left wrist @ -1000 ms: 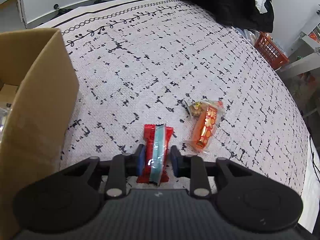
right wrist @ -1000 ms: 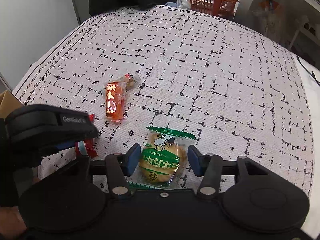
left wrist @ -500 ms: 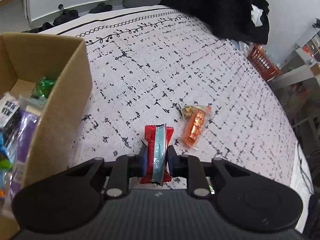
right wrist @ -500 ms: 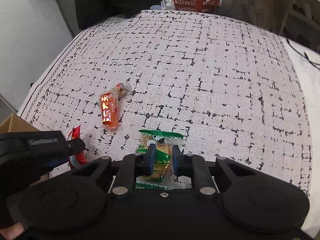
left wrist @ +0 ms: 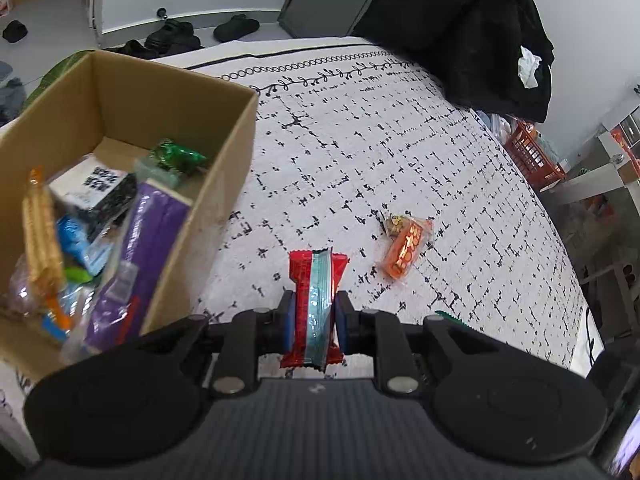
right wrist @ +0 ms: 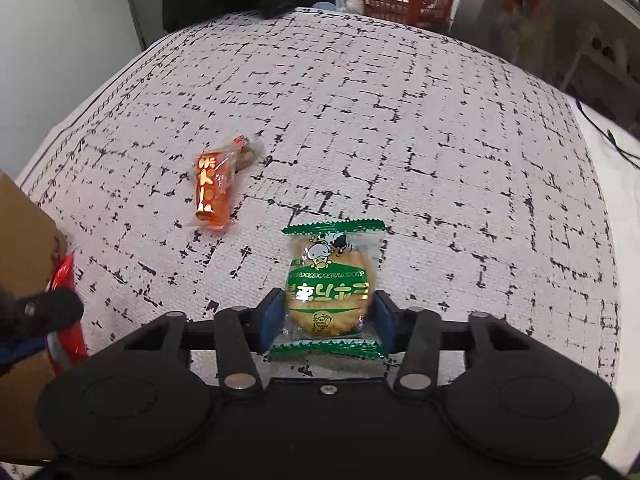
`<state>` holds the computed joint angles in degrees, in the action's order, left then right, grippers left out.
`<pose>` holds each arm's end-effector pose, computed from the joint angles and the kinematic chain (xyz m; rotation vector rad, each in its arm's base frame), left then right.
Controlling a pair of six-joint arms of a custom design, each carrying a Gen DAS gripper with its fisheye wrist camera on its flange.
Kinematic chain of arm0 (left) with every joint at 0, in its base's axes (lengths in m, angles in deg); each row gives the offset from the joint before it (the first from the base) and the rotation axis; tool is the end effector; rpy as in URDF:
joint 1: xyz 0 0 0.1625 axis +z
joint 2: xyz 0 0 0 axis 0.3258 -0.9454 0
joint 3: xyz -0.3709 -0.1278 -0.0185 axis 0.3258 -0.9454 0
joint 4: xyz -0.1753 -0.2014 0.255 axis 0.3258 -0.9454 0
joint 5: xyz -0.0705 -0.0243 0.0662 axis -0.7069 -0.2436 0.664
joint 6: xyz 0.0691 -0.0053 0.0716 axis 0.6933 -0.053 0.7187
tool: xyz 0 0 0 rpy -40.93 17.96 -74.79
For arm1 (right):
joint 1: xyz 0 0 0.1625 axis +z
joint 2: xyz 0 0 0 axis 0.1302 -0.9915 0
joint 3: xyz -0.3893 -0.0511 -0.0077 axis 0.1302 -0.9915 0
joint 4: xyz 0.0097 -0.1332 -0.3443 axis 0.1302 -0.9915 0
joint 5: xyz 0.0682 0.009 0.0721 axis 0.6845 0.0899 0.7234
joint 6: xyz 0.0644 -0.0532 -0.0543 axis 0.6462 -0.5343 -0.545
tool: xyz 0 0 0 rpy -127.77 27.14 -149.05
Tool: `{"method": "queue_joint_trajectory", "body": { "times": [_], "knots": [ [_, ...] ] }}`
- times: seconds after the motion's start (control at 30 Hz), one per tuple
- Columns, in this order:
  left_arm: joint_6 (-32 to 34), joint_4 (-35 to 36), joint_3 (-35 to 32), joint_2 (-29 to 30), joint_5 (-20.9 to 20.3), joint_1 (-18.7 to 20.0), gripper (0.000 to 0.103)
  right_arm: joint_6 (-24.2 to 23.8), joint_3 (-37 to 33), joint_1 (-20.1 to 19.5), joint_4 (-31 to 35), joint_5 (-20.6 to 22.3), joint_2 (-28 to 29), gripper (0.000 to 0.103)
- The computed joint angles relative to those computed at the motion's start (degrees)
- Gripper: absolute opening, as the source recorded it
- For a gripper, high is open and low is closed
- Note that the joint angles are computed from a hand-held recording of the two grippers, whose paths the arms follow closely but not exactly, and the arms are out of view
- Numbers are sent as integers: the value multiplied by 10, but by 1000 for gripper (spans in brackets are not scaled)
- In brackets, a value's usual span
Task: Organize snacks
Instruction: 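Carry both packets over the cardboard box and open both tools to drop them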
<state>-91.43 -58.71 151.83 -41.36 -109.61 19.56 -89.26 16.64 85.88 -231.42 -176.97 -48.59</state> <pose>-0.2984 -0.5121 0.0272 -0.5371 2.3532 -1.0549 0.1104 -0.5776 0.1586 0.3564 -2.3435 0.6294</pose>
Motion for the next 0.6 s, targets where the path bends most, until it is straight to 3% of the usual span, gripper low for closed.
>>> {"method": "queue_joint_trajectory", "body": {
  "times": [0.1,0.37,0.6],
  "knots": [
    [-20,17,6,-10,7,-12,19,39,5,-5,35,24,-26,46],
    [-73,79,17,-44,39,-50,19,61,34,-1,62,99,-95,46],
    [-165,183,23,-84,65,-80,19,46,59,10,86,165,-143,46]
  ]
}}
